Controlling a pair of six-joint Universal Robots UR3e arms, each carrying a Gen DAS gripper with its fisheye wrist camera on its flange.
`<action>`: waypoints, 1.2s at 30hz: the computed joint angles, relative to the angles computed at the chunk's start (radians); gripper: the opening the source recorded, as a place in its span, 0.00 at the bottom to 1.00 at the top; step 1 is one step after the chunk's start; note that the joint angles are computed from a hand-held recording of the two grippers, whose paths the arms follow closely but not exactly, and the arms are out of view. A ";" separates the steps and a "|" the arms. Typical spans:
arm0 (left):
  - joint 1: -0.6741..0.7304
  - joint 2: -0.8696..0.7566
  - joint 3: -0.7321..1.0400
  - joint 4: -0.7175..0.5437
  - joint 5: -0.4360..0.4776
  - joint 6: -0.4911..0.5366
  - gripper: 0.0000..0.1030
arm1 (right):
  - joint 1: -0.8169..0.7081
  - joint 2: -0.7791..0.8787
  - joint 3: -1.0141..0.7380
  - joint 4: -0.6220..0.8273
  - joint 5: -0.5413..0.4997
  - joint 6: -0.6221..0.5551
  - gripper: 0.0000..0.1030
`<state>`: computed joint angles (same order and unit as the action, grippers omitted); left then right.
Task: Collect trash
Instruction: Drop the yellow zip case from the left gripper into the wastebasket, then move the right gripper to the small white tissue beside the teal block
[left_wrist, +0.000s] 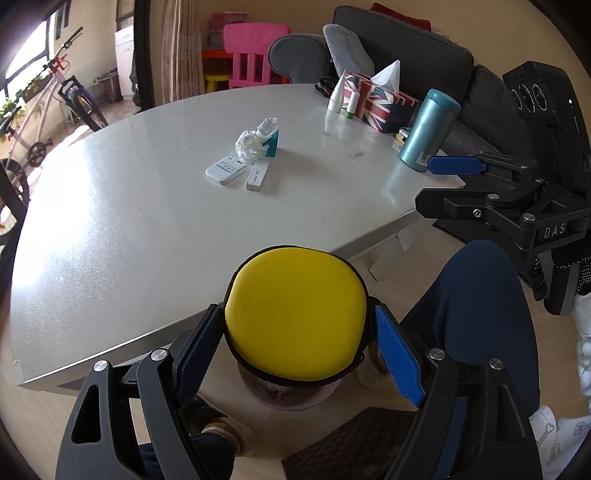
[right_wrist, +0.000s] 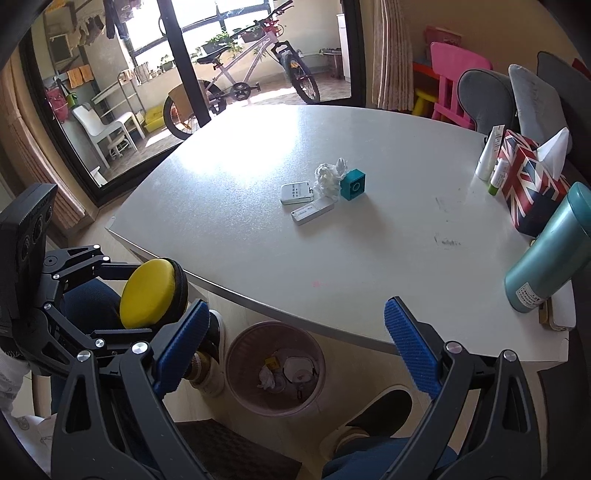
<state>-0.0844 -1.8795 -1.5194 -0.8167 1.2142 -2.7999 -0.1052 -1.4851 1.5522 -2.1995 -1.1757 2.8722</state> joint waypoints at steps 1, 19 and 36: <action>-0.003 -0.002 -0.002 0.022 0.004 -0.010 0.89 | -0.002 -0.001 0.000 0.000 0.001 0.000 0.91; 0.034 0.004 0.021 0.035 0.009 -0.047 0.92 | 0.002 -0.005 0.016 -0.017 0.008 0.008 0.92; 0.064 -0.059 0.110 0.081 0.020 -0.101 0.92 | 0.026 0.149 -0.182 -0.005 -0.015 0.017 0.93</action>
